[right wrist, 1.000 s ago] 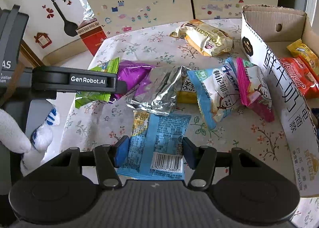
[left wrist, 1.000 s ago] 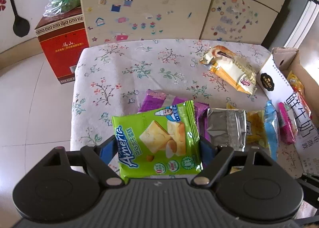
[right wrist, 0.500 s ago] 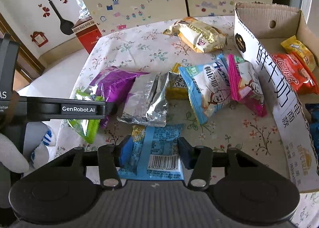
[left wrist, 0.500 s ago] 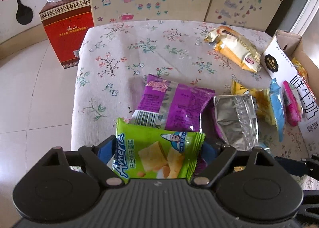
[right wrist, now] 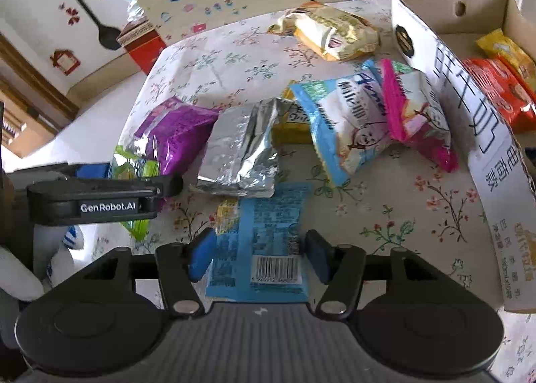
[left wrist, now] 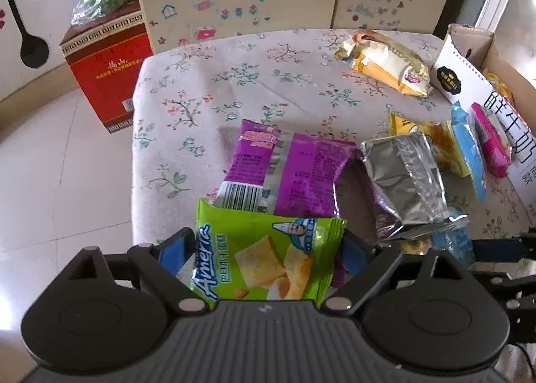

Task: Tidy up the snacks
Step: 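Grasp the green Ameria cracker pack with the left gripper while the right gripper grasps the blue wafer pack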

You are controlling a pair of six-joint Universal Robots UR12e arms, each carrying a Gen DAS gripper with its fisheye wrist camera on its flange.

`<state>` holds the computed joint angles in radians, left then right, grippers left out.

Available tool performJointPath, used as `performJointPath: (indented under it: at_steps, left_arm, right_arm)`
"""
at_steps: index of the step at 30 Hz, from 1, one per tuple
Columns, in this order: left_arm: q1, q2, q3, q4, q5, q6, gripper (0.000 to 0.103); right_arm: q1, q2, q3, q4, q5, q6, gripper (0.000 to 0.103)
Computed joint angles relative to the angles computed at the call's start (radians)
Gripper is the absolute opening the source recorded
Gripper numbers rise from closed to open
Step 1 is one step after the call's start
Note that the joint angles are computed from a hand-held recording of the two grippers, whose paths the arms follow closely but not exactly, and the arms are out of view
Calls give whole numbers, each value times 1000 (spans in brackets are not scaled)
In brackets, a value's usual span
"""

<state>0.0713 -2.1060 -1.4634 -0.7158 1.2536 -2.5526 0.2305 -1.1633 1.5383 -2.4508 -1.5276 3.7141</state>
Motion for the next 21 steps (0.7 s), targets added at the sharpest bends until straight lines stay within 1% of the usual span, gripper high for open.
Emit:
performJointPath:
  at_steps: [2,5,9,11,13,16,18,19,21]
  left_arm:
    - [4,2,-3,4,-8,3,91]
    - [8,8,-14,15,-19,32,93]
    - [6,14,-29,18,-2,100,96]
    - [9,15,-36,30,-8,105,98]
    - [9,15,-34,24,-11,105,98]
    - [13,17,-31,1,-24,104,94]
    - [19,19,-27,-28,-45,100,83]
    - [20,22,-28,-35,-49,93,81]
    - [20,30,-36,-30,-46,89,73]
  right_arm:
    - [10,6,-12,16,-22,-41,69]
    - [21,14,-24,28,-48,-75,72]
    - [36,24,-42,50,-96,-117,72]
    - [42,29,-50,60,-114,-138,71]
    - [48,34,-56,67,-135,-158,69]
    - [49,36,-58,72,-152,-183,63]
    - [46,36,-57,71,-148,-183,62]
    - [44,37,-59,70,-144,-181,60]
    - [43,34,-54,68,-137,-177,60]
